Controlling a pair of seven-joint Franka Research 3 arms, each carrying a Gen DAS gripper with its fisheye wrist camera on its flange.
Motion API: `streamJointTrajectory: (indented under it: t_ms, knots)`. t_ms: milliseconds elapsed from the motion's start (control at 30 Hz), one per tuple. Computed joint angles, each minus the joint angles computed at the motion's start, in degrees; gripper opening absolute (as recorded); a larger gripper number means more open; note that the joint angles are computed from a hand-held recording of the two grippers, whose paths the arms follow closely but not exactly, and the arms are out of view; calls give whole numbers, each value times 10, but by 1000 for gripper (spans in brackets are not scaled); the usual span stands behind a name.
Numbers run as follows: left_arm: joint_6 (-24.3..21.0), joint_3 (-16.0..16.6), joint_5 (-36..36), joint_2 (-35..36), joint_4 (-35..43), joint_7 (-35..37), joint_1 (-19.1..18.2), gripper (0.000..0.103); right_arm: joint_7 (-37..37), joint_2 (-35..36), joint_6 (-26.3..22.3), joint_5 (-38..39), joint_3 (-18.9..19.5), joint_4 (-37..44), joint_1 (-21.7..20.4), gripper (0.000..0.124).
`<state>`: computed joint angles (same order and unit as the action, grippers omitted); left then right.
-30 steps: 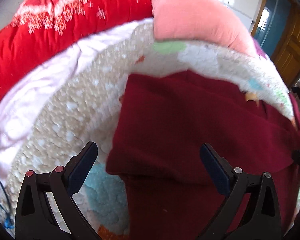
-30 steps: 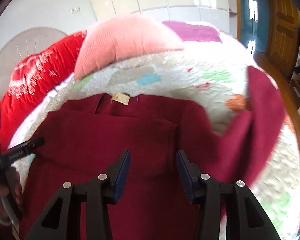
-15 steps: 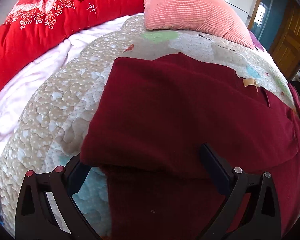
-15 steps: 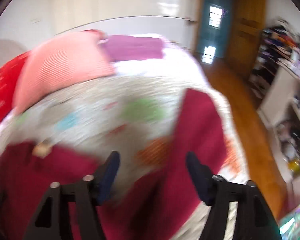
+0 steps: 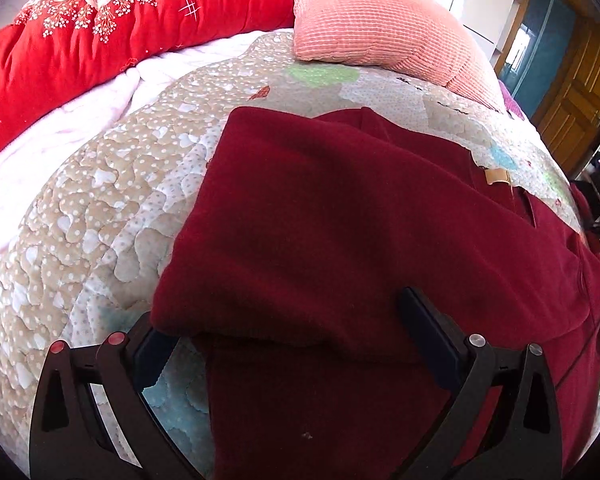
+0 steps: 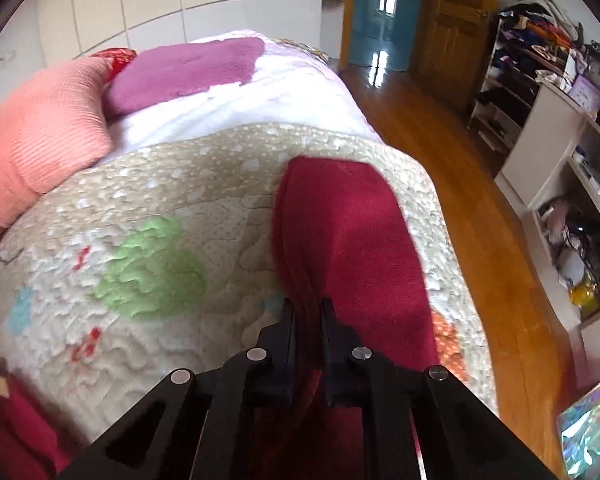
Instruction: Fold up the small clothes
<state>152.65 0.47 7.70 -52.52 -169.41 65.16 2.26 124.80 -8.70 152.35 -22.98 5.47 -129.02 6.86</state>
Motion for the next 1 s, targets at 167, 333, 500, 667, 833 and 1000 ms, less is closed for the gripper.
streamJointTrajectory:
  t_ms: [167, 333, 500, 667, 833, 1000]
  knots:
    - [10, 24, -14, -7, -6, 15, -10, 102, -219, -150, 104, 233, -75, -109, 105, 9]
    - [-14, 68, -60, -81, -14, 42, -11, 102, -347, -247, 103, 338, -80, -129, 235, 9]
    - [-82, 98, -86, -164, -11, 58, 23, 102, -422, -207, 135, 446, -66, -116, 360, 9]
    - [-107, 100, -86, -181, -5, 73, 57, 102, -436, -59, 152, 488, -5, -80, 387, 19]
    - [-111, 106, -94, -178, -2, 99, 59, 102, -418, -55, 119, 490, 55, -103, 342, 37]
    - [-71, 91, -102, -126, 15, 102, 34, 102, -423, -168, 112, 515, 50, -176, 327, 50]
